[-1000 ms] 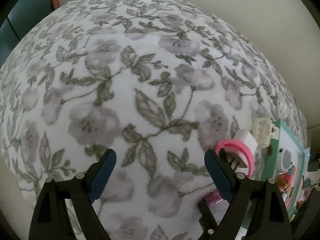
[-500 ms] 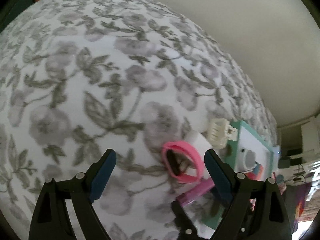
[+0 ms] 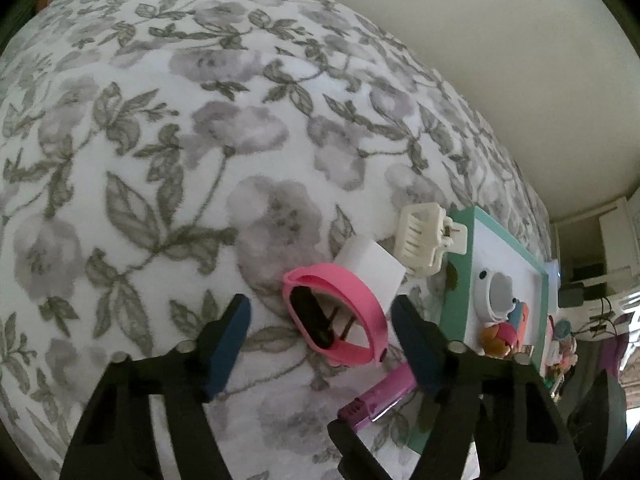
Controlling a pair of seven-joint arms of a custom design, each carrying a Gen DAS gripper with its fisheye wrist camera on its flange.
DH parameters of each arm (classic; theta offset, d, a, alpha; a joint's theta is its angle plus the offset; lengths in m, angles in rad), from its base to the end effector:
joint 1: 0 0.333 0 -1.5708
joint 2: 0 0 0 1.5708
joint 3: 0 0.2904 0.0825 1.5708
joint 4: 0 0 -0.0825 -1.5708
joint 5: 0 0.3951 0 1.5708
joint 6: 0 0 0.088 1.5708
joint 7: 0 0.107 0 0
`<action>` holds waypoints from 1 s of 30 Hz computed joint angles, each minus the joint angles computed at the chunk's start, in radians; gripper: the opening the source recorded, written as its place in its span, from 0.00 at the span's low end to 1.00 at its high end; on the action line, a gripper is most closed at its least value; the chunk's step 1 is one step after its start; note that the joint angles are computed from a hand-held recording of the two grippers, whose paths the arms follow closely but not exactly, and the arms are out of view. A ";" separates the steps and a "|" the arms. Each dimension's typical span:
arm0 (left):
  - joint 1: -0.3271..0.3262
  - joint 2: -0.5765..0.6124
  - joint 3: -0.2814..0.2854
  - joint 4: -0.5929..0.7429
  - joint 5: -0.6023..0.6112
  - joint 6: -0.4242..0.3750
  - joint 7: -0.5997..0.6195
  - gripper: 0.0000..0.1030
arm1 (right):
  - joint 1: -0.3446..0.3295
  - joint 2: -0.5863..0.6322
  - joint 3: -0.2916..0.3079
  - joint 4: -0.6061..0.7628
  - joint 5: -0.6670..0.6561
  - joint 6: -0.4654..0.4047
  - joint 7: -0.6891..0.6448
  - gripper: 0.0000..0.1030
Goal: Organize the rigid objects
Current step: 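Close the left tool on the pink watch while the right tool grasps the pink lighter, then carry the pink watch and pink lighter over the tray with both tools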
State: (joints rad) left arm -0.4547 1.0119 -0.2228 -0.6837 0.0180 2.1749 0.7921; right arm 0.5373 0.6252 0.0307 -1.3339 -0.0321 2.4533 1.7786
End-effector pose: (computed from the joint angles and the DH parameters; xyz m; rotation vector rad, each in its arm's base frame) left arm 0.6952 -0.4330 0.4032 2.3121 -1.8049 0.7574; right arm 0.6453 0.4052 0.3947 -2.2079 1.5126 -0.2740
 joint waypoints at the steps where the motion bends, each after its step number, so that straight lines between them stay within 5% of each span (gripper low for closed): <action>1: 0.004 -0.002 -0.008 -0.007 -0.008 0.008 0.007 0.59 | -0.001 0.000 0.001 0.000 0.001 0.000 -0.001 0.79; 7: 0.010 -0.011 -0.021 -0.027 -0.025 0.035 0.046 0.44 | -0.004 -0.007 0.002 -0.008 0.006 0.003 -0.006 0.79; 10: 0.026 -0.034 -0.040 -0.075 -0.047 0.084 0.069 0.19 | -0.005 -0.009 0.002 -0.010 0.007 0.003 -0.006 0.79; 14: 0.013 -0.019 -0.024 -0.038 -0.034 0.041 0.066 0.17 | -0.006 -0.016 0.002 -0.018 0.008 0.005 -0.003 0.79; 21: 0.015 -0.073 -0.011 -0.107 -0.010 0.077 0.070 0.08 | -0.009 -0.027 0.001 -0.030 0.009 0.010 0.008 0.79; 30: 0.028 -0.218 0.010 -0.291 0.053 0.199 0.017 0.08 | -0.009 -0.067 0.004 -0.077 0.005 0.054 0.017 0.79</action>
